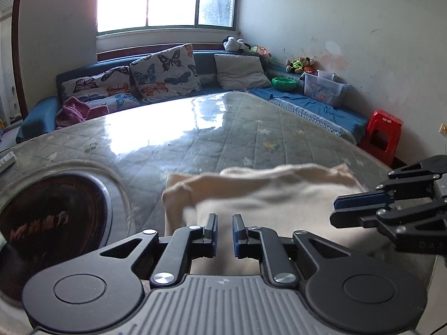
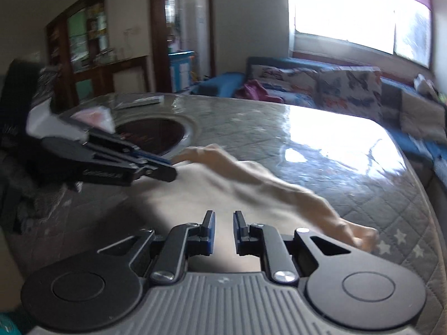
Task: Fold clothes
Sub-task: 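Lay the folded hem down on the sweatshirt with both grippers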
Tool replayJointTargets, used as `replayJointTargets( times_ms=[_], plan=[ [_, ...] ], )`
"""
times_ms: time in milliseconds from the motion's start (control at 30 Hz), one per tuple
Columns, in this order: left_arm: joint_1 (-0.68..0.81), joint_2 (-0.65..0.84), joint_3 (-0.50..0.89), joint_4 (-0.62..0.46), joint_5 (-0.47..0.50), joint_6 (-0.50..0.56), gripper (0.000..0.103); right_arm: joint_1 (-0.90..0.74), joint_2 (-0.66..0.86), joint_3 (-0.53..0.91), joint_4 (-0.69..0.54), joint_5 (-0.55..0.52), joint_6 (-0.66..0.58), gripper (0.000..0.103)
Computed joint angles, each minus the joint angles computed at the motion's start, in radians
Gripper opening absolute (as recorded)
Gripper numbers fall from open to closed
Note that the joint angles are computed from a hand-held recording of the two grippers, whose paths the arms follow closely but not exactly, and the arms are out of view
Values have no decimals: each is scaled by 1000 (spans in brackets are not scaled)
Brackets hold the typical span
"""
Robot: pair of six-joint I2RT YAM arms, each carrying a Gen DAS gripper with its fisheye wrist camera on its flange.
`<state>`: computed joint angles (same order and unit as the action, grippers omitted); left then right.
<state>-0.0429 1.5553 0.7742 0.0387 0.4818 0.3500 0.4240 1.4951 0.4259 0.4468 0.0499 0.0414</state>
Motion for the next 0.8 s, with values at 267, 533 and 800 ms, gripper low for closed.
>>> replayJointTargets(
  times_ms=[267, 533, 800],
  plan=[
    [-2, 30, -33, 41, -36, -8, 13, 49, 100, -68, 163, 31, 40, 13],
    [4, 43, -21, 36, -29, -10, 14, -53, 14, -133, 158, 5, 100, 13],
    [21, 45, -5, -25, 1, -36, 14, -112, 41, -146, 175, -71, -1, 13]
  ],
)
